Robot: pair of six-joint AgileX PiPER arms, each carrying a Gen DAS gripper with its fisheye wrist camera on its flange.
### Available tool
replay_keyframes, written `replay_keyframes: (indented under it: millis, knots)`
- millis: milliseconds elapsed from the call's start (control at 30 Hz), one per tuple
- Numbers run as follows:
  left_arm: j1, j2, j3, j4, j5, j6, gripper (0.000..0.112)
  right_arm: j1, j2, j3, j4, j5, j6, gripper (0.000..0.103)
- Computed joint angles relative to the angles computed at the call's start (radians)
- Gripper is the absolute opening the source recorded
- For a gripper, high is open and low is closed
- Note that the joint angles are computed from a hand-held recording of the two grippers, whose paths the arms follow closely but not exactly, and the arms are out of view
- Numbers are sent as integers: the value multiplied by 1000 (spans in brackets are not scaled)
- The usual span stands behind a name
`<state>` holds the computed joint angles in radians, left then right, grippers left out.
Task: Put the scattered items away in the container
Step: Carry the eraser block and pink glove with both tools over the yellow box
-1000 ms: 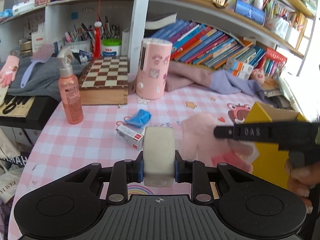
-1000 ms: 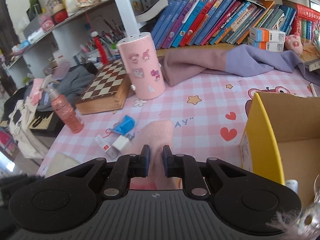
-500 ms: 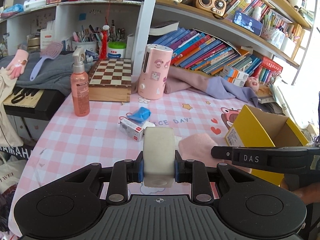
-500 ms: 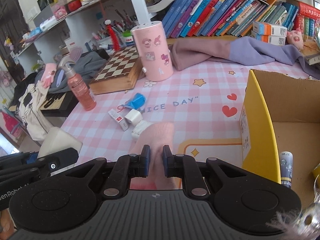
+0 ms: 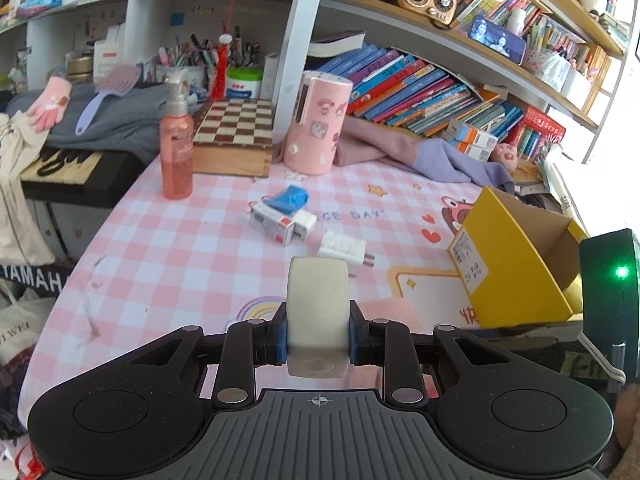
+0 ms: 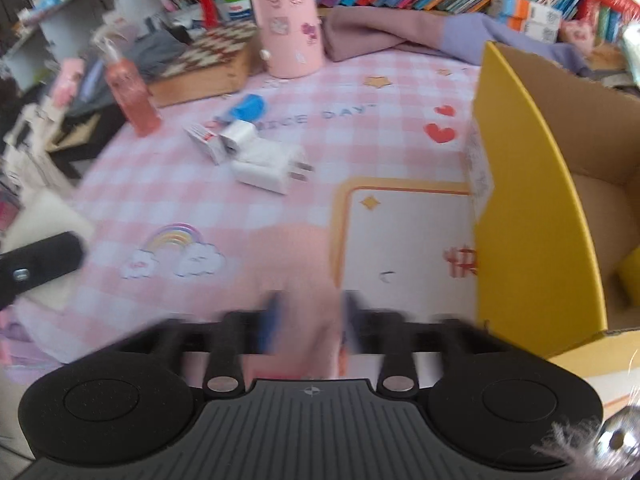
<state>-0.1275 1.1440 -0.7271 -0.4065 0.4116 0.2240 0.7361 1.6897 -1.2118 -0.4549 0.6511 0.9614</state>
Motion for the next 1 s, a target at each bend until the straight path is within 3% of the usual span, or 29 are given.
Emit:
replay_keyframes:
  millis: [100,367,467,533,600,1000]
  knots:
    - [5,-3,6,3,9,-2,25,-5,7,2,36,-21,-39,65]
    - [10,14,-7,6,15,9,25,-9,86,-53,90,18,-134,65]
    - [8,22,-12,2,19,20,25,0,83,-42,77,-9,-179,44]
    - [7,29,-16,-2,24,28,25,-1,75,-32,111,-39,-240,19]
    - [7,35,-20,-10,28,37,25,-1,72,-33,133,-49,-263,14]
    - [12,-38,3,-75,44,104,25,40,-120,75,-114,-60,59,12]
